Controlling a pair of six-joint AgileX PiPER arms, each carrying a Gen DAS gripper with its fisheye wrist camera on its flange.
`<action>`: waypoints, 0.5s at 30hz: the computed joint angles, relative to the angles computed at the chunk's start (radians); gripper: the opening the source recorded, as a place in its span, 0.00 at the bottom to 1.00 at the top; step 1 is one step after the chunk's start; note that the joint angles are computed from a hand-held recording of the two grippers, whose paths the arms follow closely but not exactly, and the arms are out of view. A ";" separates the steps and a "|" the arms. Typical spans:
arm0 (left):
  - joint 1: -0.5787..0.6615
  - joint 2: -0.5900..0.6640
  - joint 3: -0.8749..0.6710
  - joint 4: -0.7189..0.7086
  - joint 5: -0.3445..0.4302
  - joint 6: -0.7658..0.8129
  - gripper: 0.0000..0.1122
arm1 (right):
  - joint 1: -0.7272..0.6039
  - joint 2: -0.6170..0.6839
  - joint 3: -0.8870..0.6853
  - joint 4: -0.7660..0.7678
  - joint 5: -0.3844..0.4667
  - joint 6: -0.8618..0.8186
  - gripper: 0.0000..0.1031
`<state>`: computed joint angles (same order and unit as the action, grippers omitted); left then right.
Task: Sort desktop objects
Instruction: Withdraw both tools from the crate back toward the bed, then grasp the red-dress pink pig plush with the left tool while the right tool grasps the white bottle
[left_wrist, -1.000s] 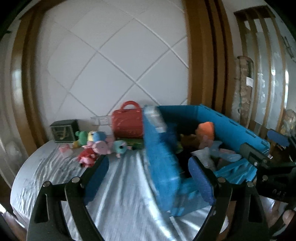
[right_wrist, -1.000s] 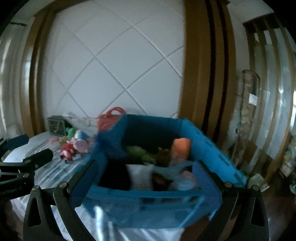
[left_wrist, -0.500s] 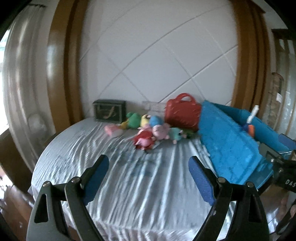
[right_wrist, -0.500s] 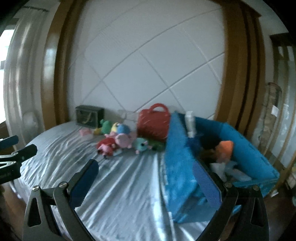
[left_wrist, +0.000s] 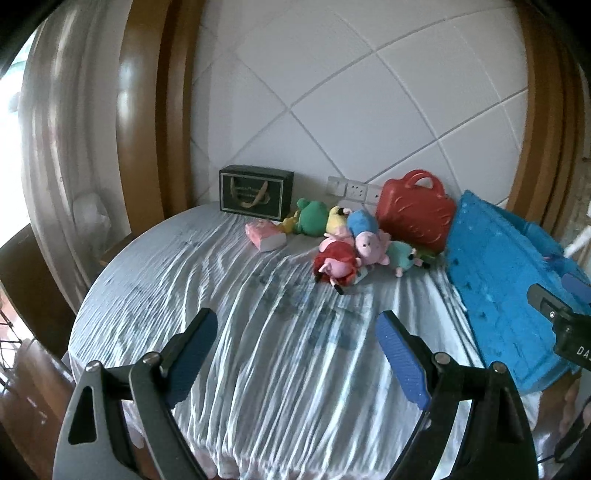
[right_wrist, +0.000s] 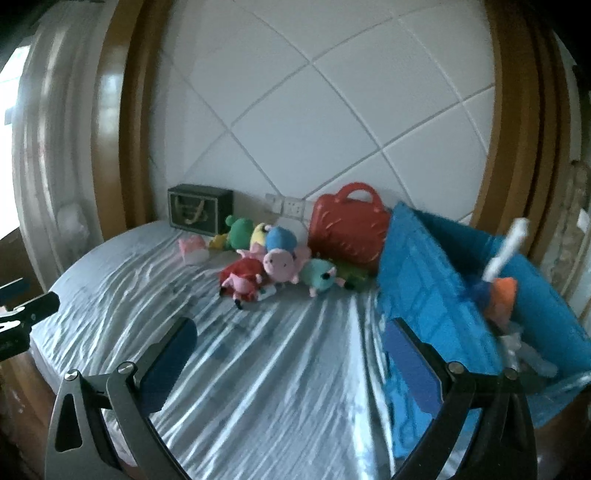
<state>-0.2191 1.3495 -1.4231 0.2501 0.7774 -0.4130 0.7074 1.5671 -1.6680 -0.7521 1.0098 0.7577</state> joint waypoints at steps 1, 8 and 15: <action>0.001 0.038 -0.021 0.014 -0.014 -0.009 0.79 | -0.027 0.018 -0.015 0.025 -0.017 -0.023 1.00; 0.013 0.441 -0.424 -0.042 0.094 0.063 0.79 | -0.288 0.287 -0.266 0.313 -0.113 -0.290 1.00; 0.038 0.874 -1.033 -0.128 0.386 0.165 0.79 | -0.411 0.656 -0.769 0.526 0.089 -0.466 1.00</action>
<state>-0.1814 2.2231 -2.4561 0.1223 1.1637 -0.2480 0.2961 2.2229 -2.4368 -0.2261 1.0985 0.2917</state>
